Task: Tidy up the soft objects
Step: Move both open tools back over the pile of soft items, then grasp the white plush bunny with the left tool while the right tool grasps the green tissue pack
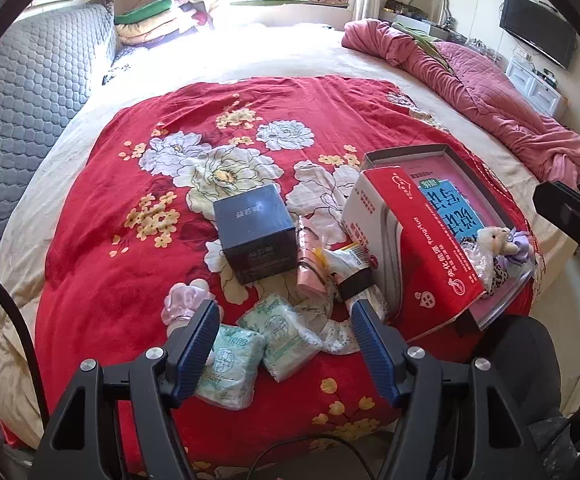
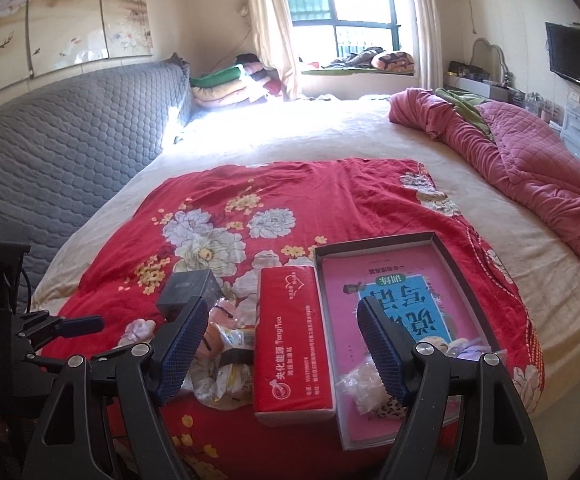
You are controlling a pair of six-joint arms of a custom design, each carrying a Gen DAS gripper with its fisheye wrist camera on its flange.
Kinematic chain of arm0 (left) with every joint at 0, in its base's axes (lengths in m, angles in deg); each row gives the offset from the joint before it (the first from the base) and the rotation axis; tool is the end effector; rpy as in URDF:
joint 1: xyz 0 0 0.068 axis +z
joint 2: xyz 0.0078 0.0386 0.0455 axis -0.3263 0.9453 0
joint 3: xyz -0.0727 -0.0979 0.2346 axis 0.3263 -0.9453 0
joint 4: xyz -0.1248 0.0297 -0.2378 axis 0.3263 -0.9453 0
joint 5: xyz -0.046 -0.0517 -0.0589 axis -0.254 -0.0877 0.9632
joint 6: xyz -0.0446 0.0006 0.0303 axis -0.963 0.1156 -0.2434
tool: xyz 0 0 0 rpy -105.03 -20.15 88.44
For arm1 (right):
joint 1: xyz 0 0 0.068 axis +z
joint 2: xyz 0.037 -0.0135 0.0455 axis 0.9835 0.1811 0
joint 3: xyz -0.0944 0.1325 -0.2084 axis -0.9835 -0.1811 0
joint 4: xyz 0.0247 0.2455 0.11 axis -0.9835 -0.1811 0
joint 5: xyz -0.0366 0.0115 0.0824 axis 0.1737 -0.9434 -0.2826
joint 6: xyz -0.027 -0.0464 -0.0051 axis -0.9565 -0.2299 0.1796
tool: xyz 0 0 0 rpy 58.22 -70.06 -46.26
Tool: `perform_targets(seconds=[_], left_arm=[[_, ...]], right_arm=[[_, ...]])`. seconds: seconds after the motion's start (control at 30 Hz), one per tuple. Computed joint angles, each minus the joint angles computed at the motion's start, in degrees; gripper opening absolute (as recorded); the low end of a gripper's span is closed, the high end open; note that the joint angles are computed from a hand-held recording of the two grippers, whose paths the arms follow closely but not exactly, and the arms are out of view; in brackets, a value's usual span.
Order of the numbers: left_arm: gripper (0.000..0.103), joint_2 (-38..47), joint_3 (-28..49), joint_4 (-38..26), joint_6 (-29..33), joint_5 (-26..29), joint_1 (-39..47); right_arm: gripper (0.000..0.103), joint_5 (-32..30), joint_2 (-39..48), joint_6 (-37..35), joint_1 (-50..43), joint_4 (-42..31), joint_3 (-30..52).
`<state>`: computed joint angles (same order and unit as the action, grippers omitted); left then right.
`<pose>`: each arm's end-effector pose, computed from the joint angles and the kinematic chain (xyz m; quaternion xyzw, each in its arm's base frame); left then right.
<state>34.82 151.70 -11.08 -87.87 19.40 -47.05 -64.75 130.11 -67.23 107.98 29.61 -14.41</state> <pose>0.3455 -0.1797 0.2811 0.1212 0.9540 -0.0476 0.2702 0.2627 0.1319 0.3369 0.0038 0.9054 0.0715 0.4185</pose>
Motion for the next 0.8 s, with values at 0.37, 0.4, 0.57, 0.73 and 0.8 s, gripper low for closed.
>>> perform_targets(seconds=[0.37, 0.4, 0.57, 0.73, 0.8], left_arm=[[0.068, -4.5, -6.5, 1.2, 0.1, 1.6, 7.1], [0.068, -4.8, -7.1, 1.4, 0.1, 1.8, 7.8], [0.068, -6.7, -10.7, 2.1, 0.4, 2.7, 11.3], [0.068, -8.1, -14.2, 3.1, 1.4, 3.4, 13.8], [0.068, -8.3, -15.2, 3.3, 1.6, 4.4, 14.4]], right_arm=[[0.078, -1.6, 2.1, -1.2, 1.6, 0.9, 0.2], [0.078, -1.6, 2.3, -1.2, 1.7, 0.9, 0.3], [0.078, -2.2, 3.2, -1.3, 2.6, 1.3, 0.5], [0.078, -3.4, 5.2, -1.6, 4.1, 1.7, 1.1], [0.078, -3.6, 6.6, -1.8, 5.0, 1.8, 1.7]])
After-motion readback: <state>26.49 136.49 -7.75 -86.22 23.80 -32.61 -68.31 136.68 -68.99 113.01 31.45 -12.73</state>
